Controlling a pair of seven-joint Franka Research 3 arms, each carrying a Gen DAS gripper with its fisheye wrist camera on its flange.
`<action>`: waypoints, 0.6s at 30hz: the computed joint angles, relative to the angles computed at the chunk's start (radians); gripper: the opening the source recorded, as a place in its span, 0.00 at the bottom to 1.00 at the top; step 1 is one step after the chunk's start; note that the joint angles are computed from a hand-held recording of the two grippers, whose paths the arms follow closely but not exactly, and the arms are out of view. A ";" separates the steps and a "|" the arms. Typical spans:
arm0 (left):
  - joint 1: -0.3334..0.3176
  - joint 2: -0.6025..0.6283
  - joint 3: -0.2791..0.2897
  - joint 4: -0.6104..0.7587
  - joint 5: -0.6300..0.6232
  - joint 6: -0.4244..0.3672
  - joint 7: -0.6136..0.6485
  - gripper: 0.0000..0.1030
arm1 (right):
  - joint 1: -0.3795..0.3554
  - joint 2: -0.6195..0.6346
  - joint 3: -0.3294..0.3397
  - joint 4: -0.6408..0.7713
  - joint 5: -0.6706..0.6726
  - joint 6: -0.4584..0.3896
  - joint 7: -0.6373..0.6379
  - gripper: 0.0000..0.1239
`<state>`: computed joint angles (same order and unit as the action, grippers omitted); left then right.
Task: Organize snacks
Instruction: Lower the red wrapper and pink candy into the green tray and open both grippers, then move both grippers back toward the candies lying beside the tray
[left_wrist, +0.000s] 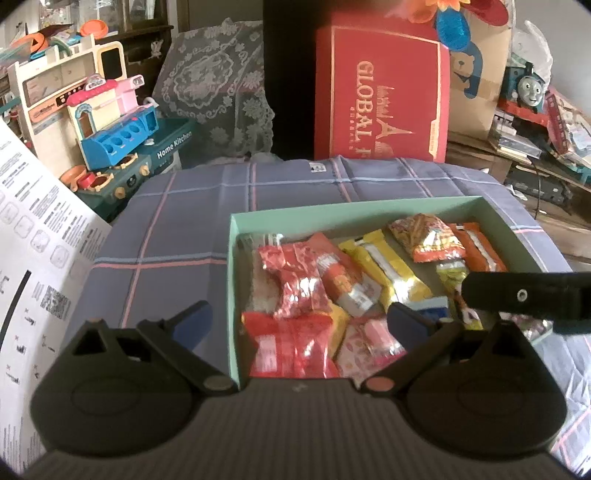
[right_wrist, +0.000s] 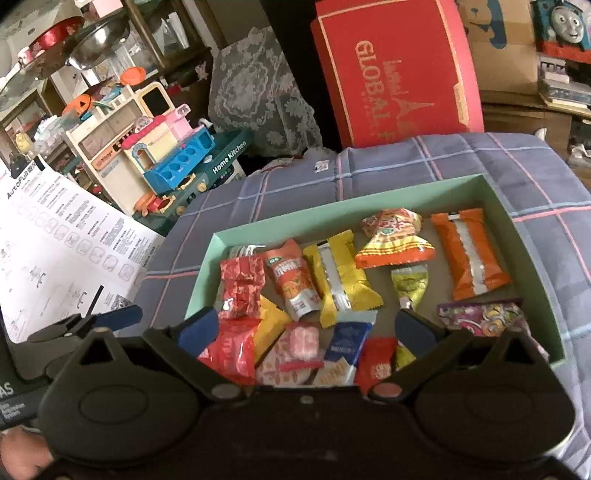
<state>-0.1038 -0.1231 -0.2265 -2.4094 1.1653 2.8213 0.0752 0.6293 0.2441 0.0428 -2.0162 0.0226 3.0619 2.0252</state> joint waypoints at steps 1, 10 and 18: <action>-0.002 -0.013 -0.002 -0.012 0.001 0.003 -0.006 1.00 | 0.006 -0.017 -0.007 -0.022 -0.006 0.006 0.007 0.83; 0.003 -0.129 -0.038 -0.143 -0.032 0.040 -0.034 1.00 | -0.100 -0.130 0.104 -0.204 0.048 0.113 -0.050 0.83; 0.015 -0.131 -0.069 -0.217 -0.066 0.068 -0.035 1.00 | -0.186 -0.179 0.241 -0.301 0.400 0.118 -0.319 0.83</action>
